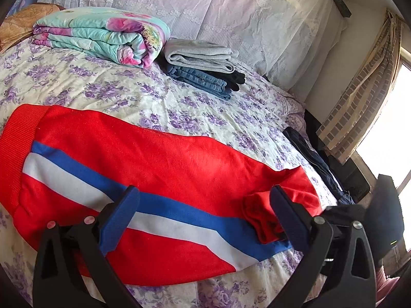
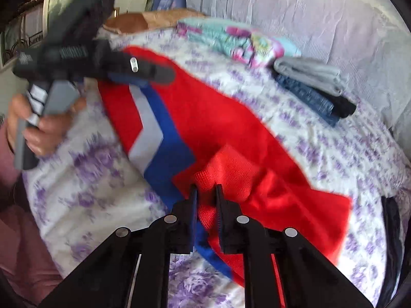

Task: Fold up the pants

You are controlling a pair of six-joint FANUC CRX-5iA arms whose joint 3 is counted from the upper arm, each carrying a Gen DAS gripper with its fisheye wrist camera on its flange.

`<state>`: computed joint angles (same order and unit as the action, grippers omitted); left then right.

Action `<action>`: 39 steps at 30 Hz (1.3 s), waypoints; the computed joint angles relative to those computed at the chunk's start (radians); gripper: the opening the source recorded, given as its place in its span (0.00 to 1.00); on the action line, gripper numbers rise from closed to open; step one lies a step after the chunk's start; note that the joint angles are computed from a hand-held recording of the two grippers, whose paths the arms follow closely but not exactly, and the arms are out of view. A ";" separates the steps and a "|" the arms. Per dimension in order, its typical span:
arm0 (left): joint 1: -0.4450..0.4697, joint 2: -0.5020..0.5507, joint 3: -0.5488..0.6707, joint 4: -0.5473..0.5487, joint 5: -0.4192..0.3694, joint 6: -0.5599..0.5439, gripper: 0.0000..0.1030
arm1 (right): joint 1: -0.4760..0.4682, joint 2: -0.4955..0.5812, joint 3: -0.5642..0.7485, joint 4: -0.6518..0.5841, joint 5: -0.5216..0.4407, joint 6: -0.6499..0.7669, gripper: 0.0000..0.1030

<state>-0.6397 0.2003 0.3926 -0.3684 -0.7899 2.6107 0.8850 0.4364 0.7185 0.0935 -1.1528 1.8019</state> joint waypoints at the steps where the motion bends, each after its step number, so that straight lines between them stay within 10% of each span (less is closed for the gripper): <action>1: 0.001 0.002 0.002 0.007 0.000 -0.006 0.96 | -0.004 0.001 -0.005 -0.011 0.005 -0.008 0.15; 4: 0.030 0.008 -0.019 0.164 0.087 -0.174 0.96 | -0.006 -0.018 -0.037 -0.021 0.044 -0.031 0.18; 8: 0.047 0.063 -0.013 0.422 0.172 -0.484 0.96 | -0.037 -0.046 -0.049 -0.137 0.056 -0.023 0.55; 17: 0.020 0.314 0.348 0.357 -0.220 -0.471 0.94 | -0.171 -0.204 -0.145 -0.302 0.119 -0.103 0.63; 21: -0.008 0.351 0.430 0.282 -0.300 -0.464 0.94 | -0.266 -0.152 -0.103 -0.265 0.157 -0.458 0.63; 24: -0.005 0.355 0.439 0.287 -0.311 -0.459 0.94 | -0.349 -0.029 0.064 -0.423 0.013 -0.514 0.62; 26: -0.008 0.379 0.488 0.272 -0.351 -0.457 0.95 | -0.398 0.048 0.174 -0.582 -0.103 -0.500 0.21; 29: -0.012 0.438 0.601 0.254 -0.420 -0.470 0.95 | -0.404 0.046 0.157 -0.590 -0.088 -0.531 0.09; 34: -0.030 0.558 0.838 0.171 -0.535 -0.492 0.95 | -0.403 -0.120 -0.115 -0.570 0.201 -0.578 0.09; 39: -0.017 0.511 0.745 0.182 -0.490 -0.450 0.95 | -0.381 -0.106 -0.148 -0.476 0.161 -0.692 0.26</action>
<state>-0.6562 0.7113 1.1371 -0.1867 -1.2799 2.1609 0.5036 0.3306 0.5710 -0.3822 -0.9917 1.1095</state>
